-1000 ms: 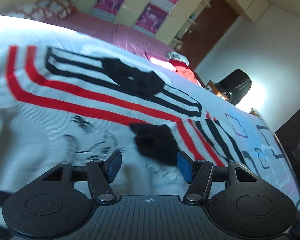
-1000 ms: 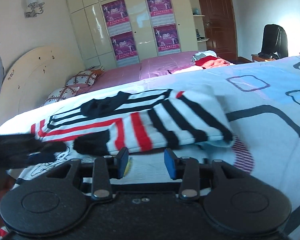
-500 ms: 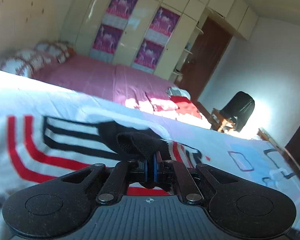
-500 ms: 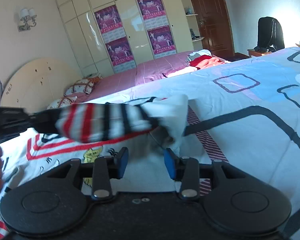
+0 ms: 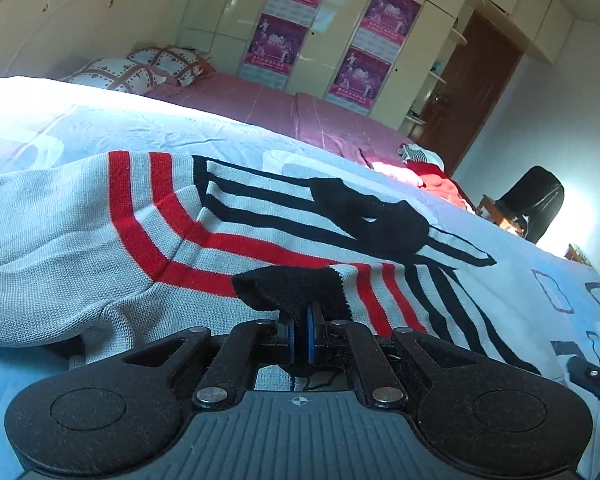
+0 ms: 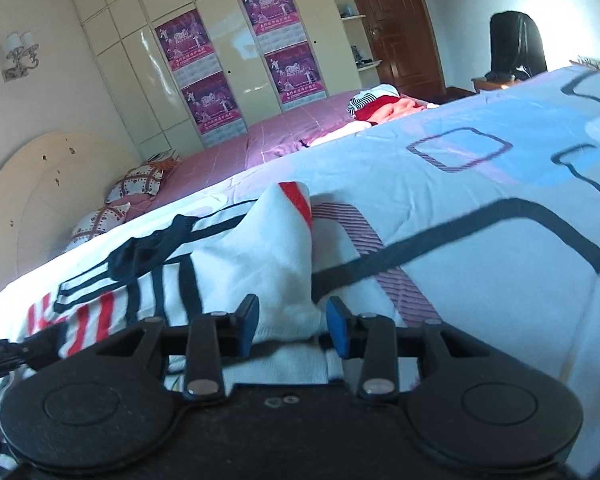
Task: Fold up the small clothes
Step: 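Fold the sleeve across the sweater body with the right tool while the left tool grasps the other cuff, then release the sleeve on the body with the right tool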
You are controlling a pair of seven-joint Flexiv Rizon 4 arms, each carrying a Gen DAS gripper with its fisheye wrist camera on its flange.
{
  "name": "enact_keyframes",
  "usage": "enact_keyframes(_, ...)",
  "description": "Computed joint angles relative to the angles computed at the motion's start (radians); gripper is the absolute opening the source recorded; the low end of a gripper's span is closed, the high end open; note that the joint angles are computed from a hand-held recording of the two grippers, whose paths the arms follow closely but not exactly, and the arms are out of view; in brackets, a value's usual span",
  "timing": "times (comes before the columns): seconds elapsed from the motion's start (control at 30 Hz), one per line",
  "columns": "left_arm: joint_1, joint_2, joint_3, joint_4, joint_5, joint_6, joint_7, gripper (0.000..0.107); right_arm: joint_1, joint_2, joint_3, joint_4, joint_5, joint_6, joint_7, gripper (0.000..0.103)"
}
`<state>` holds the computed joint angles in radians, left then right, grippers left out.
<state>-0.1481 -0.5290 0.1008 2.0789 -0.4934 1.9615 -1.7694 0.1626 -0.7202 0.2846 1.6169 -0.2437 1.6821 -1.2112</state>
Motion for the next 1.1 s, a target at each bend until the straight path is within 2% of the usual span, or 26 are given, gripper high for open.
enact_keyframes(0.07, -0.079, -0.015, 0.064, 0.000, -0.064, 0.009, 0.017, 0.005, 0.013, -0.027, -0.016, -0.052, -0.022, -0.116, -0.003, 0.028)
enact_keyframes(0.1, -0.117, -0.024, 0.094, -0.003, -0.105, -0.011, 0.037, 0.005, 0.013, -0.041, -0.016, -0.065, -0.021, -0.136, -0.021, 0.028)
enact_keyframes(0.17, -0.124, -0.037, 0.097, -0.004, -0.122, -0.025, 0.043, 0.005, 0.022, -0.048, -0.029, -0.055, -0.016, -0.092, -0.058, 0.028)
enact_keyframes(0.27, -0.131, -0.040, 0.096, -0.001, -0.138, -0.003, 0.040, 0.005, 0.020, -0.043, -0.026, -0.048, -0.015, -0.093, -0.094, 0.028)
enact_keyframes(0.33, -0.120, -0.038, 0.083, 0.000, -0.140, -0.004, 0.041, 0.005, -0.023, -0.050, 0.036, -0.071, -0.007, -0.134, -0.131, 0.030)
enact_keyframes(0.47, -0.012, -0.020, -0.011, 0.020, -0.065, 0.013, -0.016, 0.005, -0.090, -0.113, 0.149, -0.177, 0.030, -0.129, -0.223, 0.035)
enact_keyframes(0.63, -0.043, -0.033, 0.021, 0.010, -0.072, 0.011, -0.018, 0.005, -0.102, -0.272, 0.252, -0.456, 0.086, -0.295, -0.271, 0.037)
enact_keyframes(0.67, -0.044, -0.035, 0.021, 0.008, -0.074, 0.013, -0.020, 0.005, -0.112, -0.305, 0.295, -0.512, 0.098, -0.358, -0.298, 0.037)
enact_keyframes(0.7, -0.044, -0.038, 0.021, 0.008, -0.073, 0.020, -0.023, 0.006, -0.116, -0.327, 0.324, -0.555, 0.132, -0.406, -0.337, 0.026)
enact_keyframes(0.73, -0.052, -0.044, 0.028, 0.007, -0.077, 0.035, -0.024, 0.006, -0.110, -0.331, 0.320, -0.565, 0.147, -0.414, -0.378, 0.013)
enact_keyframes(0.77, -0.058, -0.052, 0.027, 0.012, -0.089, 0.065, -0.041, 0.005, -0.095, -0.324, 0.283, -0.547, 0.098, -0.394, -0.368, 0.010)
enact_keyframes(0.87, -0.106, -0.078, 0.050, 0.010, -0.153, 0.108, -0.025, 0.006, -0.057, -0.291, 0.201, -0.514, 0.122, -0.358, -0.356, 0.011)
enact_keyframes(0.93, -0.091, -0.070, 0.027, 0.018, -0.165, 0.118, -0.031, 0.006, -0.038, -0.272, 0.168, -0.501, 0.131, -0.355, -0.375, 0.015)
enact_keyframes(0.97, -0.099, -0.064, 0.033, 0.025, -0.174, 0.120, -0.041, 0.016, -0.036, -0.267, 0.164, -0.501, 0.142, -0.353, -0.388, 0.028)
enact_keyframes(1.0, -0.135, -0.062, 0.052, 0.027, -0.236, 0.128, -0.012, 0.039, -0.041, -0.267, 0.172, -0.505, 0.158, -0.346, -0.405, 0.042)
enact_keyframes(1.03, -0.153, -0.064, 0.055, 0.029, -0.286, 0.154, 0.021, 0.051, -0.054, -0.273, 0.196, -0.517, 0.177, -0.343, -0.434, 0.046)
enact_keyframes(1.07, -0.143, -0.064, 0.052, 0.029, -0.271, 0.175, 0.012, 0.068, -0.066, -0.286, 0.224, -0.538, 0.195, -0.345, -0.466, 0.048)
enact_keyframes(1.1, -0.105, -0.061, 0.028, 0.028, -0.230, 0.189, -0.004, 0.069, -0.071, -0.307, 0.249, -0.580, 0.210, -0.369, -0.488, 0.048)
